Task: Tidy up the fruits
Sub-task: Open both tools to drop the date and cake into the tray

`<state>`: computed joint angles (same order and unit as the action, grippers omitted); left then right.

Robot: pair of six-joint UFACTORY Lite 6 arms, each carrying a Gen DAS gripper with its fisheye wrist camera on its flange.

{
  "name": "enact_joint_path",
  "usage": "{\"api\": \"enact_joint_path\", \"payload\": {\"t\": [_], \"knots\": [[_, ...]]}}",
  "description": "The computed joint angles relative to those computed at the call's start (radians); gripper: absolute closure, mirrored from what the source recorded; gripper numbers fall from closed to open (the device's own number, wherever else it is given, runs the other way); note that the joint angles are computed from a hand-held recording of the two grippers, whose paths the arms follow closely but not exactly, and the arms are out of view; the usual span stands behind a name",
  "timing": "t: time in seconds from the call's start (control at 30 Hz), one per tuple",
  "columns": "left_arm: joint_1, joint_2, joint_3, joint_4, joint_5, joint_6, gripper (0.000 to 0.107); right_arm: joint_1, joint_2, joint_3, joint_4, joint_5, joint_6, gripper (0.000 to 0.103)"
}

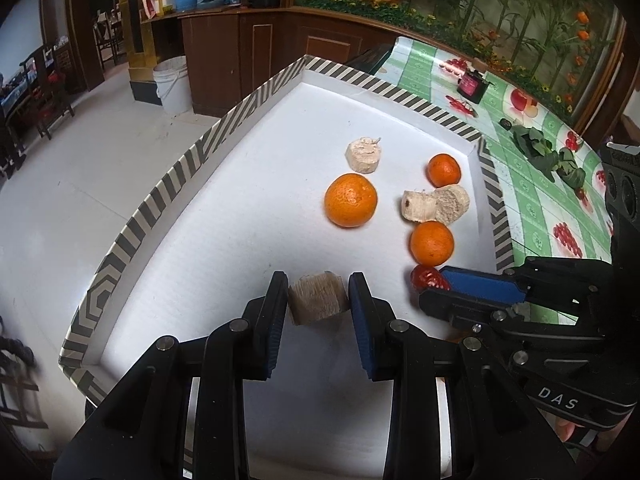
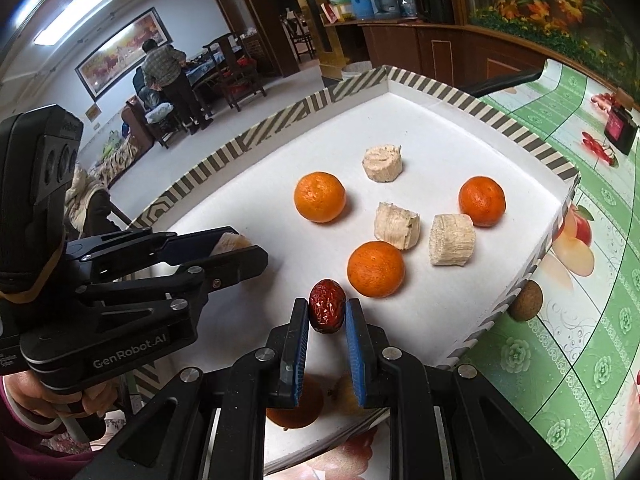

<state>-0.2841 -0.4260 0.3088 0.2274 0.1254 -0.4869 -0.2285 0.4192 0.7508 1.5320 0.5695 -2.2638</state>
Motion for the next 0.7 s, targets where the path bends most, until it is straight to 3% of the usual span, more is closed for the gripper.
{"api": "enact_joint_path", "payload": {"t": [0.1,0.23,0.3,0.37,0.5,0.7], "knots": [[0.017,-0.004,-0.006,-0.084,-0.006,0.078,0.076,0.001,0.011,0.011,0.013,0.008,-0.002,0.085],[0.011,-0.006,-0.006,0.017,0.003,-0.029,0.072,-0.013,0.015,0.018,-0.003,0.021,0.011,0.084],[0.006,-0.014,-0.007,0.062,0.009,-0.078,0.058,-0.032,0.014,0.02,-0.028,0.043,0.031,0.083],[0.004,-0.034,-0.014,0.058,0.008,-0.081,0.051,-0.068,-0.008,0.012,-0.066,0.072,0.054,0.083],[-0.035,-0.07,-0.012,0.216,0.03,-0.264,0.051,-0.204,-0.063,0.004,-0.155,0.172,0.077,0.083],[-0.12,-0.059,0.018,0.391,0.041,-0.49,0.051,-0.41,-0.048,0.088,-0.253,0.231,0.108,0.078]]}}
